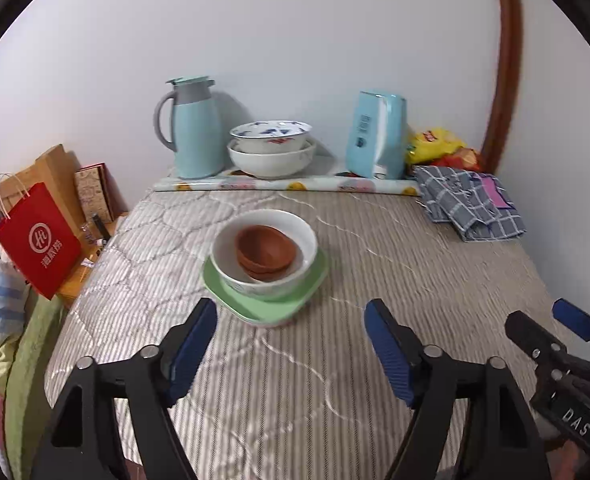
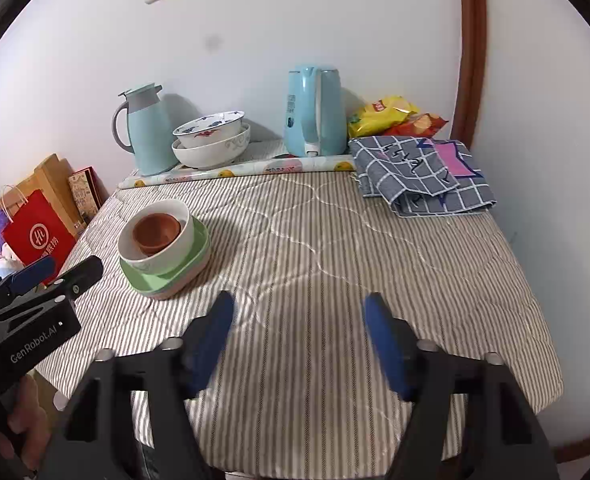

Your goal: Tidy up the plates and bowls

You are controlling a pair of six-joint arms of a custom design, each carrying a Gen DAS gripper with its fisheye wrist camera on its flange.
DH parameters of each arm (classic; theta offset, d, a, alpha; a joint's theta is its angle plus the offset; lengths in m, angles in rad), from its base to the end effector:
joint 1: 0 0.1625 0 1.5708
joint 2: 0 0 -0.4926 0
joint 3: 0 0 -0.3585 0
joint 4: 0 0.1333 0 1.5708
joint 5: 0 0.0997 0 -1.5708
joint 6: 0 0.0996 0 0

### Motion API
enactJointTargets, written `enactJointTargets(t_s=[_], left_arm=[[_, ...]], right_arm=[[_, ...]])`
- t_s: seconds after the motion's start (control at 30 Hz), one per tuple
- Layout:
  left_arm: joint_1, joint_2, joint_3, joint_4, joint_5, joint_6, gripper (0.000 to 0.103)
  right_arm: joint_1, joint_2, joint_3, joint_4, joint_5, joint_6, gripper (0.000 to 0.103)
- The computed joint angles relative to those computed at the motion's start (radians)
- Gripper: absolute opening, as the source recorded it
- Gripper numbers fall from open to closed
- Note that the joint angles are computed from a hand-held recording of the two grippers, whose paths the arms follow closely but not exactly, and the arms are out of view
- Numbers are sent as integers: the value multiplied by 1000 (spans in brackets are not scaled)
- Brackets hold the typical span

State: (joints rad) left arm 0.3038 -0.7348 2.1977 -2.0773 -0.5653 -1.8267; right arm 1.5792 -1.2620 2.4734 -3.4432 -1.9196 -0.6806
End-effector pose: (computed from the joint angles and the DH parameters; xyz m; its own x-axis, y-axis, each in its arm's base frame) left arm -0.3338 -0.3325 0.0241 -0.6582 -0.3485 -0.6673 0.3427 0.6505 -0.6778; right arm 0.1027 -0.4111 0.2835 -0.7276 -0.3398 0.5960 -0.5976 0.7405 -0.3074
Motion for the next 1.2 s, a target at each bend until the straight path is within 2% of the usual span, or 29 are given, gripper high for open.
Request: enactJointTargets(t_s=[0.07, 0.27, 1.2], left_arm=[[-11, 5, 0, -10, -6, -3, 81], [-30, 10, 10, -33, -31, -16, 84], [-59, -1, 3, 36, -50, -84, 86]], right_arm=[[-7, -15, 16, -32, 2, -15, 87], [-27, -47, 34, -45, -1, -19, 93], [2, -59, 69, -82, -20, -22, 95]])
